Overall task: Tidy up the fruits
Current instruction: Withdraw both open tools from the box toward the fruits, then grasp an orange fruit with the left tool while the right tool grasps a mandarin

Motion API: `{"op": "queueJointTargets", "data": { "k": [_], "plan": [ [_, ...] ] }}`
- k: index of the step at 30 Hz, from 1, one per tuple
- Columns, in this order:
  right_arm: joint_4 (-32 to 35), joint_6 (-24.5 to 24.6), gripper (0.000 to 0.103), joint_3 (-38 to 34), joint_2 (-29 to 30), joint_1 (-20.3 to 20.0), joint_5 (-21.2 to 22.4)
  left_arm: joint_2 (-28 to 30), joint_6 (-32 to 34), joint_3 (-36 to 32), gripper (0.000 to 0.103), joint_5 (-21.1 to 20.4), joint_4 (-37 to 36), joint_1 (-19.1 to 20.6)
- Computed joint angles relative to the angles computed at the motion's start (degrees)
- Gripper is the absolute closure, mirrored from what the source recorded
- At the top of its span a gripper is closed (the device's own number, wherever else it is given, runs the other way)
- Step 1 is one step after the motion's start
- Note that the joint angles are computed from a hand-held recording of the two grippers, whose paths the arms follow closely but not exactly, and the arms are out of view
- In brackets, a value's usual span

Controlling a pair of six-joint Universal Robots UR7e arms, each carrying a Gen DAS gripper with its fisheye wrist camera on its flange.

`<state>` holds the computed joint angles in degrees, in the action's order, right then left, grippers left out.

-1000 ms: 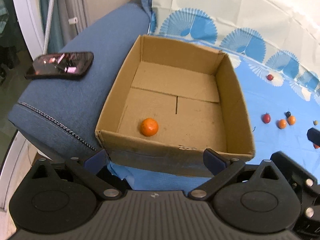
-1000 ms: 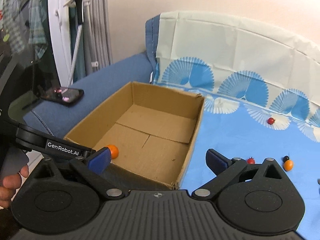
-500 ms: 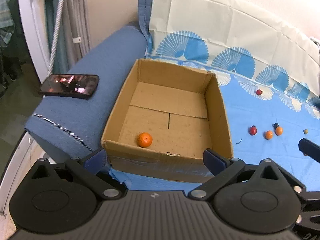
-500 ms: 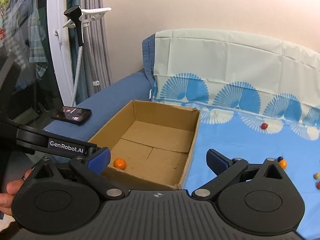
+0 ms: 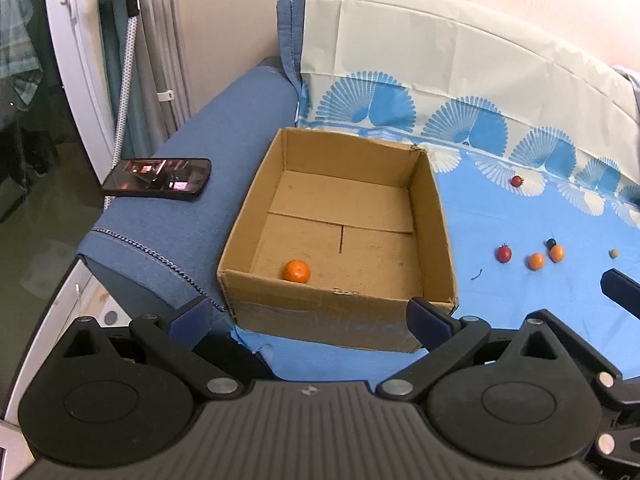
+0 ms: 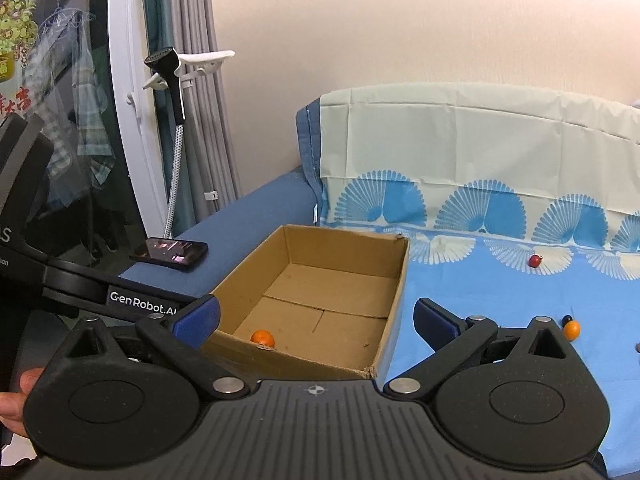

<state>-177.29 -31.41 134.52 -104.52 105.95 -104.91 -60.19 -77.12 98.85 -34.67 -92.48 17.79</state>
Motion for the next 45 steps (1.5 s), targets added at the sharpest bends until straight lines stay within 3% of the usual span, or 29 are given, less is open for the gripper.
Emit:
{"op": "queueJointTargets", "data": {
  "k": [7, 19, 34, 45],
  "plan": [
    [-1.0, 0.4, 0.001, 0.5, -0.8, 0.3, -0.5, -0.1, 0.5, 0.6, 0.0, -0.4, -0.8, -0.6],
    [-4.2, -1.2, 0.001, -0.4, 1.4, -1.5, -1.6, 2.0, 5.4, -1.1, 0.0, -1.1, -4.6, 1.9],
    [-3.2, 0.5, 0.001, -3.2, 3.2, -8.4, -0.9, 9.5, 16.1, -7.4, 0.0, -1.5, -12.0, 5.6],
    [-6.2, 0.4, 0.001, -5.4, 3.1, -16.7, -1.8, 20.2, 30.6, -16.2, 0.0, -4.5, -24.4, 8.5]
  ]
}}
